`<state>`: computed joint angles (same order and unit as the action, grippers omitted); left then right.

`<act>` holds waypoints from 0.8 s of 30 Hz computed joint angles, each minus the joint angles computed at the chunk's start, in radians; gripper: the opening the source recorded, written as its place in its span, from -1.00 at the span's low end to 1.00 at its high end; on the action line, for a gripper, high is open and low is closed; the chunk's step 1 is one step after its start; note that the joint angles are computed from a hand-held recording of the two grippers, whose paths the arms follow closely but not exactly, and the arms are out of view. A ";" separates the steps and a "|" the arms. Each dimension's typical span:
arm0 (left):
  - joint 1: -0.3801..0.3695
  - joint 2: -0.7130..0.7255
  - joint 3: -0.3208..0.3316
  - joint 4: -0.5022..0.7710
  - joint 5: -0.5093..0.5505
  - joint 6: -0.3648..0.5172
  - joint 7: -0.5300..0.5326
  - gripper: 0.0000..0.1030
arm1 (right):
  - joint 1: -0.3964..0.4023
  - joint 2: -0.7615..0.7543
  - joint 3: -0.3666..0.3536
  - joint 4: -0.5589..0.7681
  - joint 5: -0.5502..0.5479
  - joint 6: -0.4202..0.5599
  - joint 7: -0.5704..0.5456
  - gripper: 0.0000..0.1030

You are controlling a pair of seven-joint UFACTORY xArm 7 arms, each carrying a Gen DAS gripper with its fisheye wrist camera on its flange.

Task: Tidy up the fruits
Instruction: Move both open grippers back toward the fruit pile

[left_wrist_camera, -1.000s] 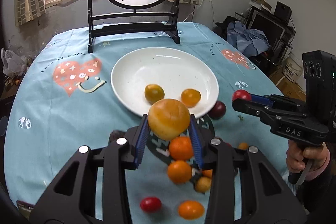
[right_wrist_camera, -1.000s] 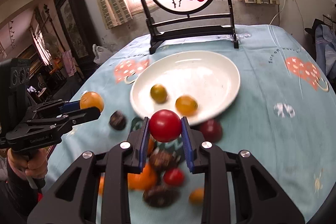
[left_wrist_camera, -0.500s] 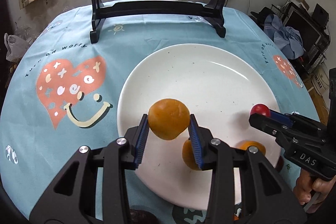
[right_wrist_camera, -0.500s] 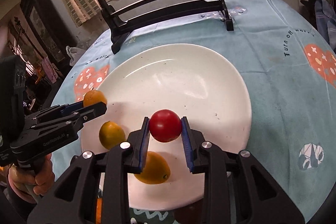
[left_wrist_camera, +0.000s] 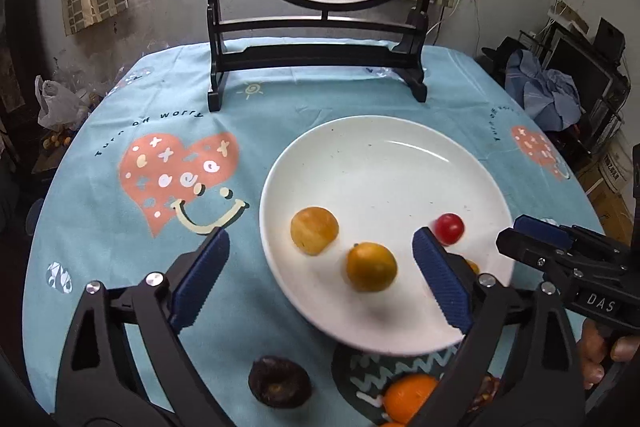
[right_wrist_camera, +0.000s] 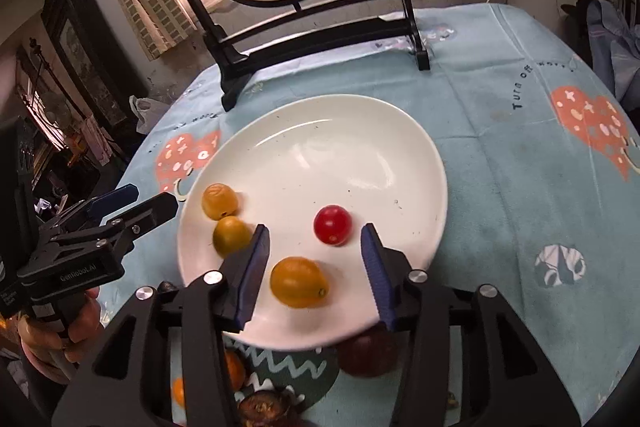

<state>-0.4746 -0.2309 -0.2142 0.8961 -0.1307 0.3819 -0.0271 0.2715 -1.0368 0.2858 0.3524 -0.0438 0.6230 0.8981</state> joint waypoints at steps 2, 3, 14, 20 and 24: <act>-0.016 -0.083 0.012 -0.054 -0.035 0.006 0.013 0.88 | 0.032 -0.071 0.040 0.005 0.004 0.065 0.025 0.04; -0.023 -0.129 0.015 -0.086 -0.044 0.010 0.013 0.88 | 0.046 -0.096 0.061 0.010 0.007 0.095 0.040 0.08; -0.126 -0.605 0.036 -0.457 -0.090 0.065 -0.014 0.94 | 0.276 -0.213 0.297 0.039 0.044 0.314 0.215 0.19; -0.177 -0.815 0.033 -0.631 -0.082 0.144 -0.053 0.94 | 0.367 -0.165 0.335 0.005 0.067 0.325 0.331 0.19; -0.192 -0.900 0.025 -0.712 -0.068 0.178 -0.085 0.94 | 0.398 -0.124 0.333 -0.010 0.051 0.304 0.386 0.19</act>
<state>-0.6662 -1.1312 -0.1895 0.1843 -0.1987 0.5599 -0.1124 0.6698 -1.1607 0.6187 0.3424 0.0071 0.9274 1.2841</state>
